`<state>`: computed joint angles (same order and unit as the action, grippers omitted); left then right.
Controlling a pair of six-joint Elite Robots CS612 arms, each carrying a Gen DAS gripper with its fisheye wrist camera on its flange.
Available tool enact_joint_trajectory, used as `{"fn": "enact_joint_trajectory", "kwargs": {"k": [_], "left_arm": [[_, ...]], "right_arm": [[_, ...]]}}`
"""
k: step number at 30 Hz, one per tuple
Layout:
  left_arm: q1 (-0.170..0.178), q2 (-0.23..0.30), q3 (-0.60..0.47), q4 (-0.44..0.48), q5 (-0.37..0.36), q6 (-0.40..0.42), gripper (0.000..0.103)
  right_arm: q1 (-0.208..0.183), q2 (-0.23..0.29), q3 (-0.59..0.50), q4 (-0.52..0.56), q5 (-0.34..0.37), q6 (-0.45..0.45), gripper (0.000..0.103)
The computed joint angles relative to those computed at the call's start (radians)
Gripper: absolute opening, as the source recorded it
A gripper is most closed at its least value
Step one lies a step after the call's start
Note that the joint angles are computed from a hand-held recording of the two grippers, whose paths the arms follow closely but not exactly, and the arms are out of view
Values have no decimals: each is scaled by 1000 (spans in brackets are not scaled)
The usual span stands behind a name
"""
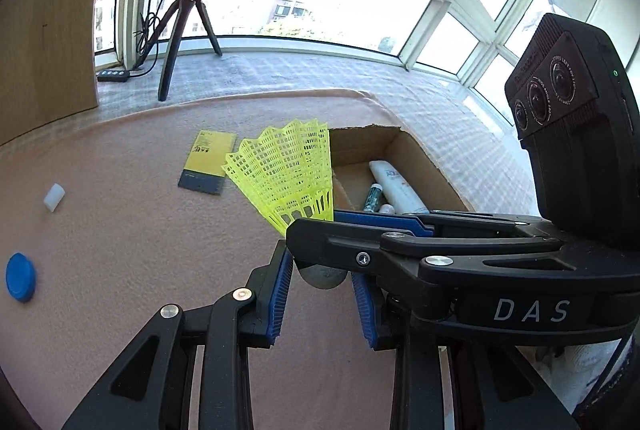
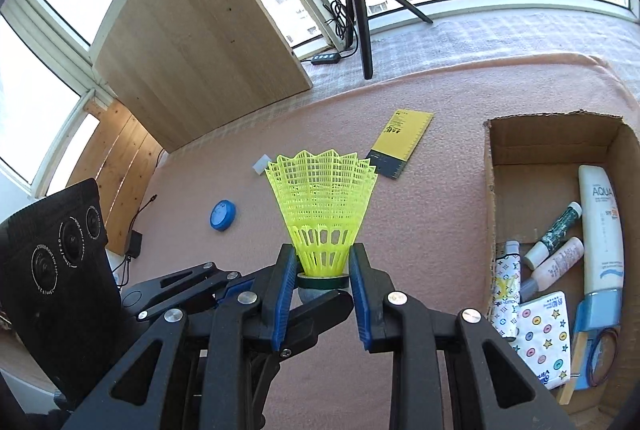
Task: Organize objects
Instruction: 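Carry the shuttlecock into the box and open the right gripper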
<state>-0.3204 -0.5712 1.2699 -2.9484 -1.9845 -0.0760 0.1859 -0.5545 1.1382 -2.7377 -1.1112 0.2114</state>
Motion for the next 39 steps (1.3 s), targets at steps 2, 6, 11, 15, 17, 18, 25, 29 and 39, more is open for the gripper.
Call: {"fn": "enact_joint_trajectory", "kwargs": {"k": [2, 6, 11, 15, 17, 18, 25, 29, 39], "left_arm": [[-15, 5, -17, 7, -4, 11, 32], [-39, 25, -60, 26, -5, 24, 32], [-61, 60, -129, 64, -5, 25, 32], [-72, 90, -186, 100, -5, 24, 32], [-77, 104, -210, 118, -3, 23, 32], [-79, 108, -219, 124, -1, 24, 32], [-90, 136, -272, 174, 43, 26, 61], [-86, 145, -283, 178, 48, 0, 66], [-74, 133, -258, 166, 54, -5, 66]], "right_arm": [[-14, -12, 25, -25, -9, 13, 25], [-39, -27, 54, -57, -23, 26, 25], [-64, -25, 52, -57, -36, 21, 24], [-78, -18, 39, -44, -41, 16, 24], [-85, -12, 31, -35, -39, 15, 24], [-87, -9, 28, -31, -38, 14, 24], [-95, 2, 4, 3, -71, -21, 28], [-95, -3, 16, -34, -129, 8, 57], [-100, -8, 32, -54, -130, 49, 57]]}}
